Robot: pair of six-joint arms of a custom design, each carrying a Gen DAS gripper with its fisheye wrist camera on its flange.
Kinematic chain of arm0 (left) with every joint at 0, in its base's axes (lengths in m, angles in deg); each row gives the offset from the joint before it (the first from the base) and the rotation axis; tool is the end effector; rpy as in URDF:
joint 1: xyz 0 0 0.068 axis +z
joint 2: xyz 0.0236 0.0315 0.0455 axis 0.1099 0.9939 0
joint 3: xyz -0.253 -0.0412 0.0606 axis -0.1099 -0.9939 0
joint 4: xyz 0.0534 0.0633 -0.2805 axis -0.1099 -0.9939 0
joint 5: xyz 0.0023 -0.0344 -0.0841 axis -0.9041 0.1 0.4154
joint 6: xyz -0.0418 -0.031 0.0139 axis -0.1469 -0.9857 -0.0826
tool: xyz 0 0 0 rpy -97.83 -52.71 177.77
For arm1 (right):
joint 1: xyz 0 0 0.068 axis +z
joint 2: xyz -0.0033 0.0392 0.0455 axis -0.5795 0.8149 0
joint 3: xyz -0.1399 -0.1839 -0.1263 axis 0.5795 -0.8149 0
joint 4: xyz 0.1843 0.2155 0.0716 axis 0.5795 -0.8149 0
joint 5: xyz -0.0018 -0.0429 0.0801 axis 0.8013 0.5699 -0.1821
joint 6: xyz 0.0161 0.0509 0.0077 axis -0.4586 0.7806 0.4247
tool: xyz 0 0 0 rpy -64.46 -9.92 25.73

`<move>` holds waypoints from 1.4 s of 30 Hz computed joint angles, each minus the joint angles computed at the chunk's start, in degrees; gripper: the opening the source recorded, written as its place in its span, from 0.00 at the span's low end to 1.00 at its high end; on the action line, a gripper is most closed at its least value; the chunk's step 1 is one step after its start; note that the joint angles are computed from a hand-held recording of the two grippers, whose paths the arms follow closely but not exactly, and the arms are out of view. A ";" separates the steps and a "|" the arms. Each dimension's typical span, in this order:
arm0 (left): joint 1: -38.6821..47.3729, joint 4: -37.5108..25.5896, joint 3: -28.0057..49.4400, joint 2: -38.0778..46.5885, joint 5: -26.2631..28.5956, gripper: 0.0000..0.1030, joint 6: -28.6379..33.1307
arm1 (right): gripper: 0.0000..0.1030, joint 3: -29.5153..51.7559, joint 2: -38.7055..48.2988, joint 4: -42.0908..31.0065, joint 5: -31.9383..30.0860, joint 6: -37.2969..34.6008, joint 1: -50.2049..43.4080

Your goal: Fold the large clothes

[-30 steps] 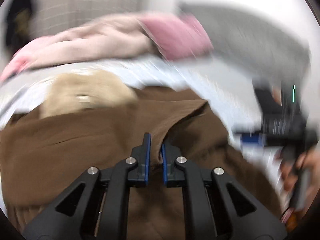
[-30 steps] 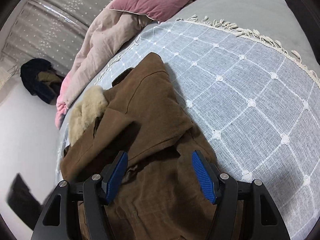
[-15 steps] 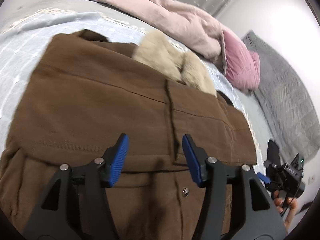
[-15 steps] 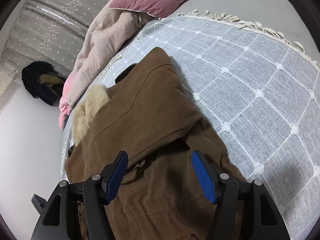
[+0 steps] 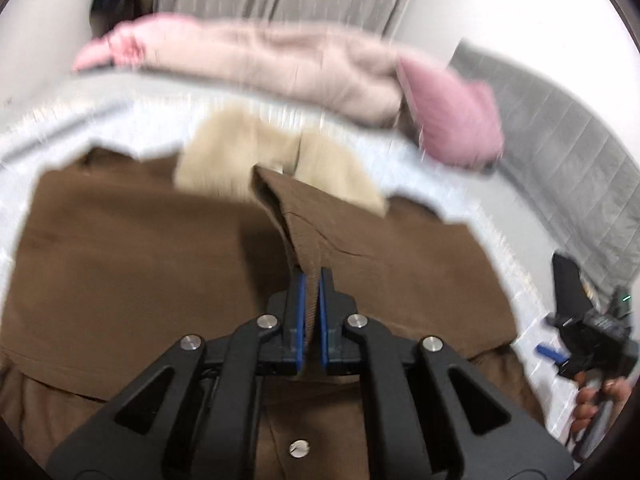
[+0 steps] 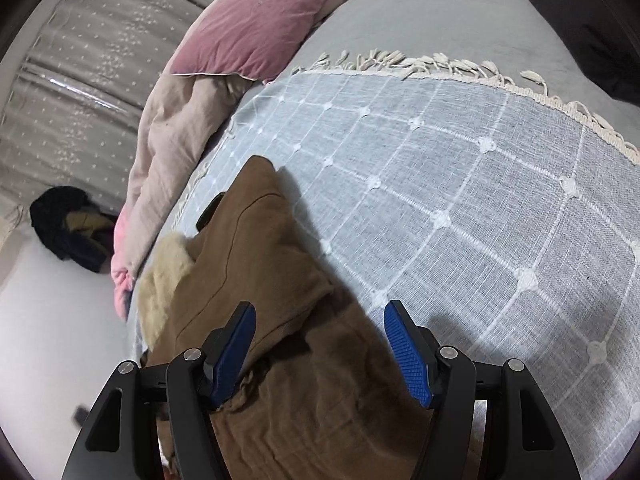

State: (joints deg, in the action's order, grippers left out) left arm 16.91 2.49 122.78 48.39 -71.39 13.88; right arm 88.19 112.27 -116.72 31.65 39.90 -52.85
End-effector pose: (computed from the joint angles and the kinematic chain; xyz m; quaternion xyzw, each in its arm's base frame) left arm 0.2667 0.0415 0.2410 -0.1431 0.8813 -0.1194 0.4342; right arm 0.3082 -0.0766 0.2275 0.2109 0.9079 0.2730 0.2381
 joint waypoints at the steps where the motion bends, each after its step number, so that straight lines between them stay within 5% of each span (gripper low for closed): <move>1: 0.11 -0.42 -0.74 -2.88 -3.00 0.07 -0.44 | 0.66 0.23 0.23 -0.22 0.39 -0.52 0.12; 5: -4.00 -9.36 3.94 4.15 -21.95 0.10 2.88 | 0.66 1.43 1.24 -1.74 3.17 -2.59 2.03; 7: -5.38 -9.85 3.57 5.69 -26.25 0.10 4.33 | 0.66 2.46 2.40 -3.47 5.64 -4.50 3.66; 11: -4.88 -3.56 -1.77 -0.11 -21.04 0.36 4.48 | 0.66 3.89 4.27 -6.97 12.45 -9.73 8.44; 15: -5.42 -1.31 -0.32 5.36 -16.92 0.36 5.29 | 0.66 4.48 7.03 -6.05 17.60 -11.62 12.53; 18: -5.70 -5.28 2.38 13.20 -18.55 0.37 5.31 | 0.65 5.02 9.06 -2.14 20.69 -11.93 13.11; 20: -4.65 -4.25 0.22 10.77 -17.10 0.39 4.69 | 0.64 4.68 8.73 -0.08 26.74 -11.73 13.39; 22: -3.66 -7.97 0.15 7.80 -15.87 0.44 4.26 | 0.64 4.75 8.70 -1.41 24.00 -11.14 12.06; 26: -0.50 -15.52 -0.98 -0.17 -12.81 0.72 6.54 | 0.66 2.18 3.19 -4.05 22.15 -11.30 11.48; 28: 1.84 -19.35 -2.26 -5.65 -10.74 0.77 8.49 | 0.66 0.03 -0.98 -5.47 20.58 -12.72 10.99; 36: 18.24 -39.25 -2.73 -23.76 -1.01 0.85 25.60 | 0.67 -8.00 -14.90 -11.17 10.88 -22.21 6.91; 42: 41.32 -54.44 -3.69 -32.37 11.62 0.86 46.99 | 0.67 -13.73 -20.47 -18.88 0.88 -32.49 -1.58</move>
State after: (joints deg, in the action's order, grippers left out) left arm 58.23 -51.95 119.09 16.02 -59.76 60.87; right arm 74.45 91.80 -135.59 32.53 7.41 -54.43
